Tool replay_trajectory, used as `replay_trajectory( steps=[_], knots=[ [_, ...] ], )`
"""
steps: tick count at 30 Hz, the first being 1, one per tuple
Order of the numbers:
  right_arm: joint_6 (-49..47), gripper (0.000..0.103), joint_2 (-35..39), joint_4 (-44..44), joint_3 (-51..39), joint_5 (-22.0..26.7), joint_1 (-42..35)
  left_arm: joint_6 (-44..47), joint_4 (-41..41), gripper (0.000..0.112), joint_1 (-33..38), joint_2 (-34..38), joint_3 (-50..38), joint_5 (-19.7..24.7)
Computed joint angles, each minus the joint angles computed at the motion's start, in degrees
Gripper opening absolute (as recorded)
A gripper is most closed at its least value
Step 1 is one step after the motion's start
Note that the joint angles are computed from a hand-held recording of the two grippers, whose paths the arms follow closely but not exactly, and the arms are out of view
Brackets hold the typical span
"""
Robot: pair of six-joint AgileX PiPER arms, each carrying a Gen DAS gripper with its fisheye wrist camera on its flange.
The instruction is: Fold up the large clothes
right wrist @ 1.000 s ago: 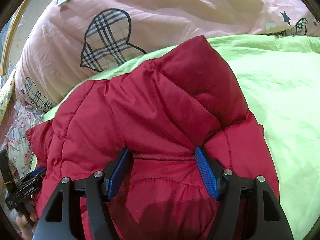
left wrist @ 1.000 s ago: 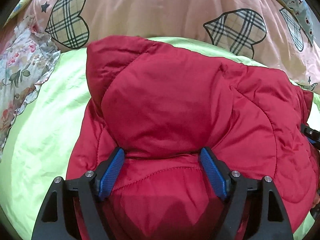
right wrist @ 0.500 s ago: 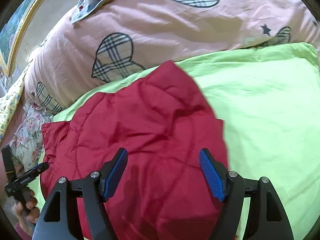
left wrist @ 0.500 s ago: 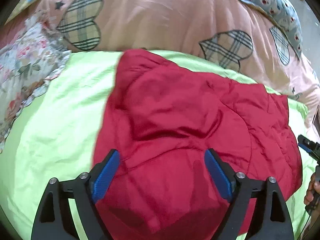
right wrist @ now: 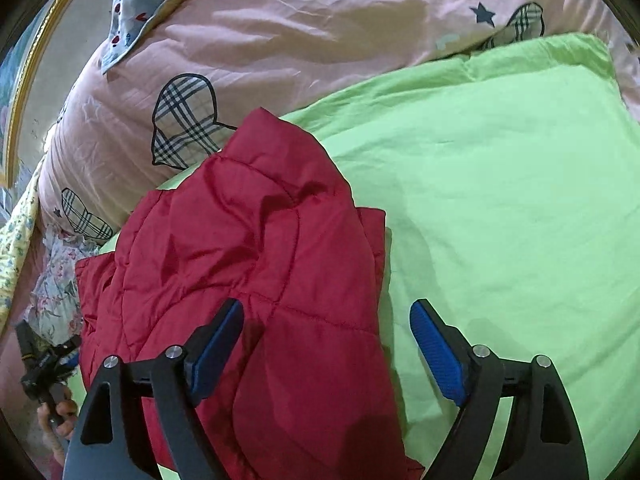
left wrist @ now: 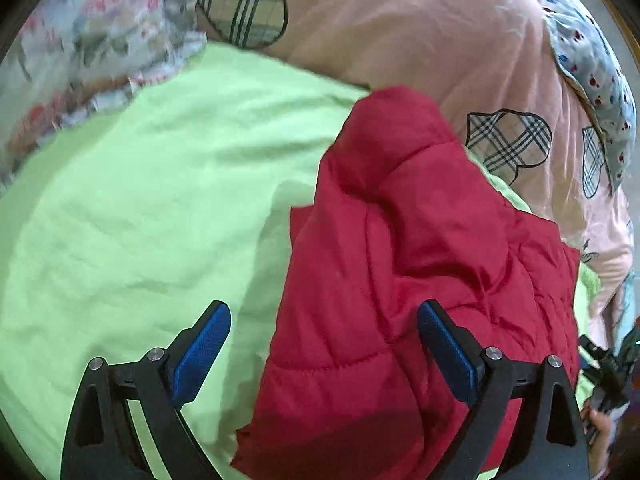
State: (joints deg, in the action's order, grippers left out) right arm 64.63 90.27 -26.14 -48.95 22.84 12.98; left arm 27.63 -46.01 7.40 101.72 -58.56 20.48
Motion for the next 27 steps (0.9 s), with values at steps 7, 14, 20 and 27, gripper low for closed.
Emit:
replay_trajectory(
  steps=[7, 14, 20, 27],
  knots=[
    [-20.19, 0.093, 3.26, 20.58, -0.30, -4.94, -3.92, 13.44, -14.42, 0.098, 2.94, 8.77, -6.06, 8.36],
    [-38.86, 0.093, 6.40, 40.20, -1.05, -6.46, -5.22, 13.00, -12.39, 0.095, 0.87, 13.68, -11.98, 10.04],
    [-40.11, 0.061, 6.34, 41.35, -1.94, -5.11, -4.04, 17.53, -12.94, 0.062, 0.12, 11.88, -10.72, 9.58],
    [-35.67, 0.040, 2.00, 37.90, -0.75, -2.88, -1.57, 18.96, -13.18, 0.047, 0.43, 6.22, -6.48, 11.11]
  ],
)
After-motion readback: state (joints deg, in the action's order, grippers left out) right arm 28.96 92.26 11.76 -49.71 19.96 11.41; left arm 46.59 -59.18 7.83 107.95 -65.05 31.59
